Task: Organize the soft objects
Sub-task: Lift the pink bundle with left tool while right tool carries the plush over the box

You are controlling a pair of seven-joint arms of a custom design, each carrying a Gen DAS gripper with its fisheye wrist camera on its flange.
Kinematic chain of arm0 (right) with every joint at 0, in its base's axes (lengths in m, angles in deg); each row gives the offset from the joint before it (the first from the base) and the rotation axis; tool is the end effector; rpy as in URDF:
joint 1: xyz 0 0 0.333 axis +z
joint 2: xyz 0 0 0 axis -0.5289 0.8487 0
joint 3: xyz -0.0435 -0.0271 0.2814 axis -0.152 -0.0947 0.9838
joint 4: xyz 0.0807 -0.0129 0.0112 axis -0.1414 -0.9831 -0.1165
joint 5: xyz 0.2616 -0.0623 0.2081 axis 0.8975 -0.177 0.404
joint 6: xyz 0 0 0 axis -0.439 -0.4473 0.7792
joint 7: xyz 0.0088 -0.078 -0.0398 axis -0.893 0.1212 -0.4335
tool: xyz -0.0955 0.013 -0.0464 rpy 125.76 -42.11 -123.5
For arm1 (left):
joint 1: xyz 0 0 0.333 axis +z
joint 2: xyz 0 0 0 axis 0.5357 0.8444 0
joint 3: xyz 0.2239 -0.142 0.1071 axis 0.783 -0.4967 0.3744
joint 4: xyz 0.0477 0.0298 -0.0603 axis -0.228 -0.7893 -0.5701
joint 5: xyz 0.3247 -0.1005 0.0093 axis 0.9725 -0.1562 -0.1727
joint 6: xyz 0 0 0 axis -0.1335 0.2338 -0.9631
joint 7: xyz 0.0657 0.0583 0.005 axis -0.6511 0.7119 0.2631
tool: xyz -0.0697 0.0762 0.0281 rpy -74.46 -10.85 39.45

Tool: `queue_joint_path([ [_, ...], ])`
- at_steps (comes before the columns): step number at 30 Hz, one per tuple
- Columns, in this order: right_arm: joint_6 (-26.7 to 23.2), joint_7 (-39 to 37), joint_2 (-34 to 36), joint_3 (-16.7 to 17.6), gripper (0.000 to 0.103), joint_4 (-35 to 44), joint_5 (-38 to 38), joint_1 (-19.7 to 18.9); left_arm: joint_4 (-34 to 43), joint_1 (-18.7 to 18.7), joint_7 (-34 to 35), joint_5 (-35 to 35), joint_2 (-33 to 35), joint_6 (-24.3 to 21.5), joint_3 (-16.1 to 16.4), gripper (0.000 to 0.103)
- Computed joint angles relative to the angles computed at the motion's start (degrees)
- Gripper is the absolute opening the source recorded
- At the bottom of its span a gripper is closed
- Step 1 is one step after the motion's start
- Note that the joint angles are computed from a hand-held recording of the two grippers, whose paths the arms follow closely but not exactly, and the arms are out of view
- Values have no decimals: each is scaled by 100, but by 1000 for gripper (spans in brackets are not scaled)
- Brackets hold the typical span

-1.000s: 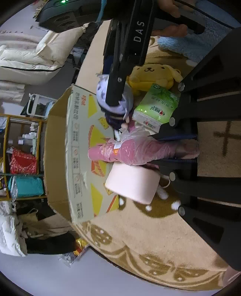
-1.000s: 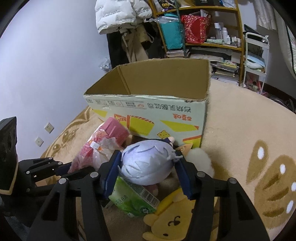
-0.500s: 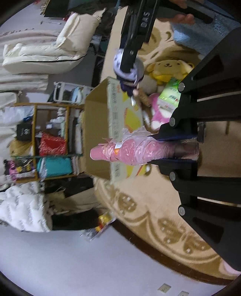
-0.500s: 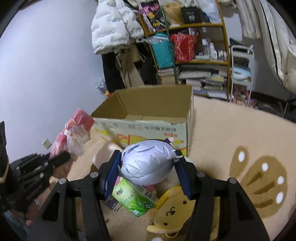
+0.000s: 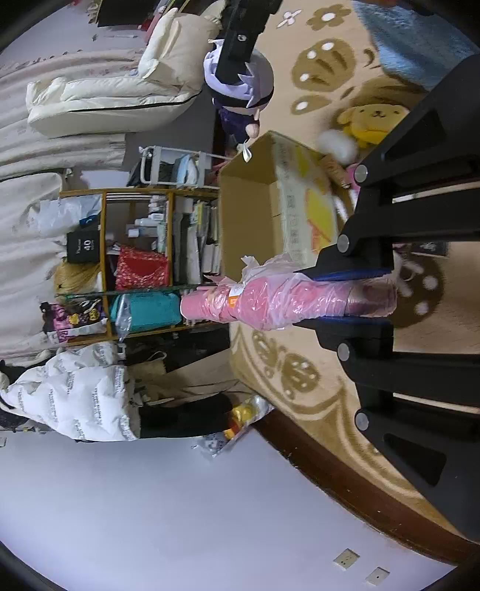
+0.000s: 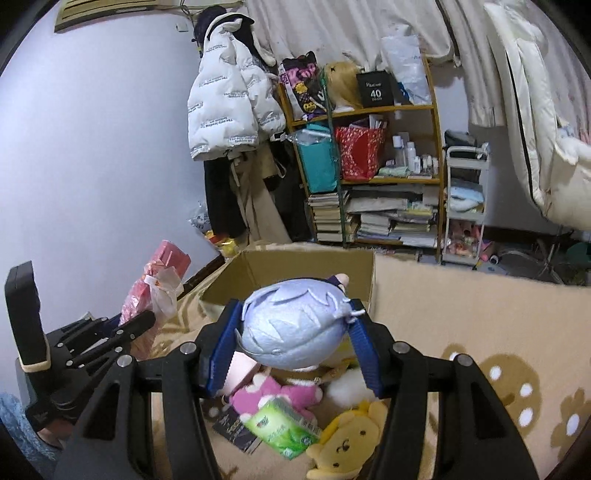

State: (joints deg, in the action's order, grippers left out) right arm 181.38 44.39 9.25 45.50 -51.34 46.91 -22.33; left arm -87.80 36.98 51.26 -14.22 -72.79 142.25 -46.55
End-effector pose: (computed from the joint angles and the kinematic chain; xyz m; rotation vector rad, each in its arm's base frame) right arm 0.5049 0.1635 0.5240 -1.5385 1.4950 -0.6175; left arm 0.4942 -0.1067 0.5052 -1.4527 1.7417 -0.8597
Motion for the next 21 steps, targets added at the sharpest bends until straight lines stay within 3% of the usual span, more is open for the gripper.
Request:
queue_joint_path([
  [3, -181, 624, 207, -133, 61, 407, -839, 25, 308, -7, -139, 138, 180, -82, -6, 14],
  [5, -316, 680, 391, -300, 61, 696, -963, 187, 514, -66, -172, 146, 321, -78, 51, 14],
  [8, -456, 1214, 690, -761, 61, 1146, -1608, 578, 874, -190, -230, 191, 579, -109, 170, 14],
  [12, -680, 930, 1114, -942, 61, 1680, -1254, 809, 1330, -392, -247, 273, 924, -170, 359, 14],
  [18, -944, 779, 1635, -1453, 61, 2326, -966, 1319, 1909, -584, 577, -768, 1460, -293, 454, 15],
  [21, -1019, 642, 1813, -1572, 61, 2505, -764, 1444, 2223, -541, 1185, -1413, 1793, -361, 330, 15],
])
